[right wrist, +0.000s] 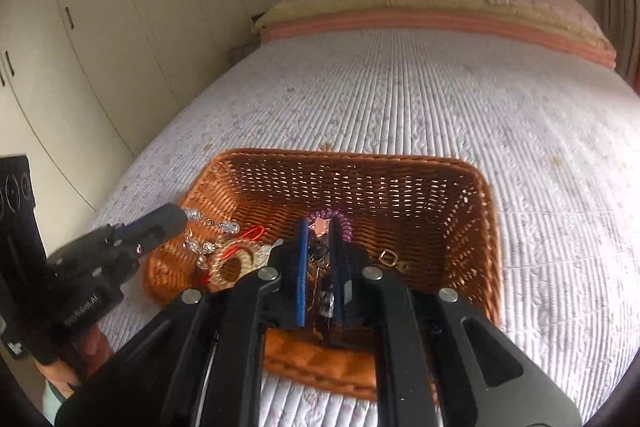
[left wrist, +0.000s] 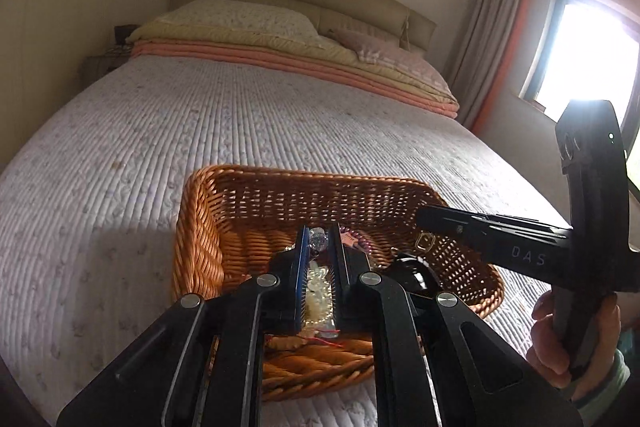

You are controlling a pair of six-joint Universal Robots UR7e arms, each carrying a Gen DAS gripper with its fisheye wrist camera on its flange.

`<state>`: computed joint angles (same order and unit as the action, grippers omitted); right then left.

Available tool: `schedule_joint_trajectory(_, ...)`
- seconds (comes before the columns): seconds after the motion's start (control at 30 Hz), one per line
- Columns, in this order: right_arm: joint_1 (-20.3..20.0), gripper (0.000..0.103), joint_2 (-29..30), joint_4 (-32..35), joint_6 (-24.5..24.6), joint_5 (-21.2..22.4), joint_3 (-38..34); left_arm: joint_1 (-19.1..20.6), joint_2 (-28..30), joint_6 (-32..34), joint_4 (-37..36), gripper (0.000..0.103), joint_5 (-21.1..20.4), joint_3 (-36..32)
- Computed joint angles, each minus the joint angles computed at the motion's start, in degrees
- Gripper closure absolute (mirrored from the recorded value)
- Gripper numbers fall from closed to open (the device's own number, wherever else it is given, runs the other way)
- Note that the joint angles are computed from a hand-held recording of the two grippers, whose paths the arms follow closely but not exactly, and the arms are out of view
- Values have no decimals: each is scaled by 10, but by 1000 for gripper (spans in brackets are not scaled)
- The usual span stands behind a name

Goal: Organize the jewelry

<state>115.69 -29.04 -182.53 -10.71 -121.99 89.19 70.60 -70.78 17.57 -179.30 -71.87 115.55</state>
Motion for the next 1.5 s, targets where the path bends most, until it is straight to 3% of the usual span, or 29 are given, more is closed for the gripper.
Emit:
schedule_joint_trajectory(0.1,-10,94,16,19,1,-8,-25,5,17,15,-7,95,24,-7)
schedule_joint_trajectory(0.23,-28,94,29,67,38,-16,-50,10,25,14,-1,95,34,-11)
schedule_joint_trajectory(0.47,-50,94,19,73,87,23,-37,11,26,12,-12,93,53,-8)
schedule_joint_trajectory(0.53,-57,92,13,77,94,44,-33,11,21,9,-15,77,49,-5)
schedule_joint_trajectory(0.57,-57,85,11,76,97,44,-30,9,18,10,-26,68,48,0)
schedule_joint_trajectory(0.67,-52,57,-1,45,92,38,-8,0,4,19,-43,58,44,16)
schedule_joint_trajectory(0.83,-24,55,-37,-9,74,31,48,-33,-42,28,-80,35,50,64)
schedule_joint_trajectory(0.93,5,47,-55,-52,52,8,83,-62,-92,25,-94,27,43,108)
schedule_joint_trajectory(1.0,28,41,-66,-89,30,-10,110,-81,-127,29,-99,15,38,137)
schedule_joint_trajectory(1.13,74,36,-80,-177,-7,-49,163,-144,-202,38,-131,11,92,211)
schedule_joint_trajectory(1.3,135,15,-50,-371,-67,-139,211,-229,-283,43,-171,8,185,293)
schedule_joint_trajectory(1.43,164,12,-22,-493,-105,-163,240,-315,-323,57,-224,8,284,358)
schedule_joint_trajectory(1.5,174,10,-1,-571,-142,-169,246,-364,-313,81,-294,8,349,392)
